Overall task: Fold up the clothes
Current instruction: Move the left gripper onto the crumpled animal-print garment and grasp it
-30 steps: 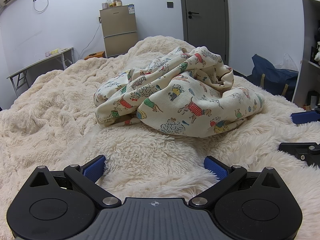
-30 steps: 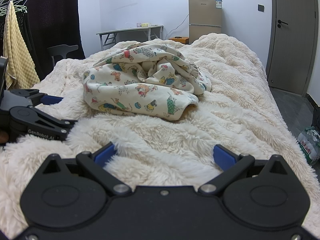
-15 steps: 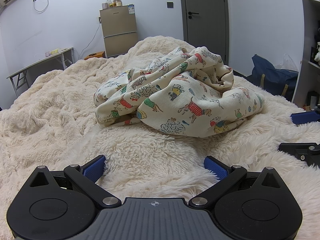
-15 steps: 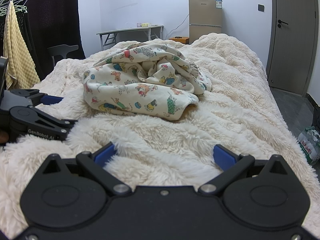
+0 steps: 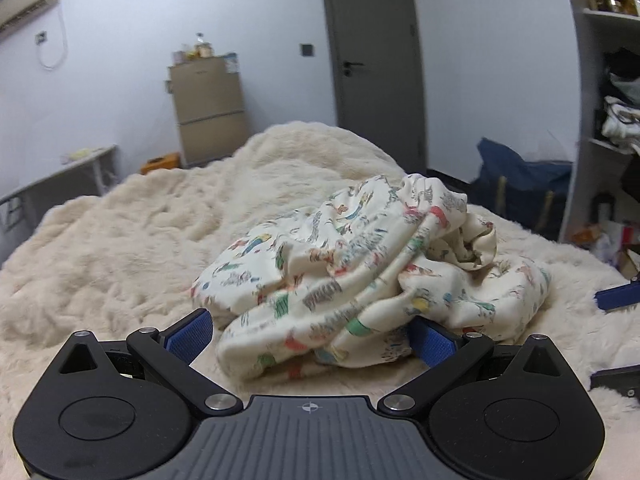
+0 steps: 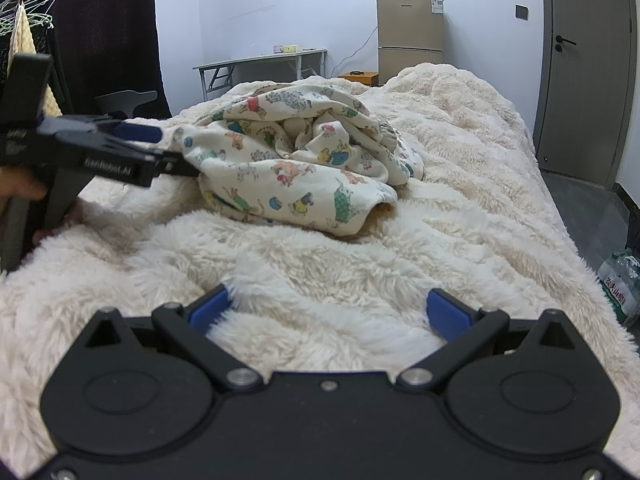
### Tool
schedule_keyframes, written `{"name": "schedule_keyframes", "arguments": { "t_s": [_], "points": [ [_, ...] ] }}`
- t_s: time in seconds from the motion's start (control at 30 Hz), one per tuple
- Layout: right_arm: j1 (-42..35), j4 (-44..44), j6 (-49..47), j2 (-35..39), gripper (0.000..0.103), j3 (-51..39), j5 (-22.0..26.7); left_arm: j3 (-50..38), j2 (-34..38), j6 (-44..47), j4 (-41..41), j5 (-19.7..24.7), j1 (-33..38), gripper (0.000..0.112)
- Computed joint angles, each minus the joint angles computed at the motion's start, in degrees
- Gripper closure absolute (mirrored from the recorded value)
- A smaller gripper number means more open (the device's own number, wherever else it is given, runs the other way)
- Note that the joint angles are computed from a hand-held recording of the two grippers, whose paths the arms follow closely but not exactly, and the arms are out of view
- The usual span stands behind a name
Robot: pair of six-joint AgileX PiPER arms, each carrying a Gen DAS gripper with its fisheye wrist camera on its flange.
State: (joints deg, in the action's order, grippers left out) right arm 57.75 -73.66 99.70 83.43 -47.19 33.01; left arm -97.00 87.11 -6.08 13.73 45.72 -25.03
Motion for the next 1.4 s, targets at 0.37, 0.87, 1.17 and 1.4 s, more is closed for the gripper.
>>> {"name": "schedule_keyframes", "arguments": {
  "t_s": [0.37, 0.87, 1.17, 1.4],
  "points": [
    [0.8, -0.3, 0.9, -0.1, 0.0, 0.4, 0.5, -10.0, 5.9, 16.2, -23.7, 8.5, 4.6, 0.009],
    [1.5, 1.0, 0.4, -0.5, 0.0, 0.1, 0.9, -22.6, 16.1, 7.1, -0.2, 5.9, -9.4, 0.075],
    [1.5, 1.8, -0.2, -1.4, 0.0, 0.4, 0.7, -12.2, 7.8, -3.3, 6.7, -6.8, -11.1, 0.096],
    [0.7, 1.2, 0.2, -1.6, 0.0, 0.7, -0.4, 11.5, -7.2, -6.1, 4.2, -13.6, -8.8, 0.06]
  ]
}}
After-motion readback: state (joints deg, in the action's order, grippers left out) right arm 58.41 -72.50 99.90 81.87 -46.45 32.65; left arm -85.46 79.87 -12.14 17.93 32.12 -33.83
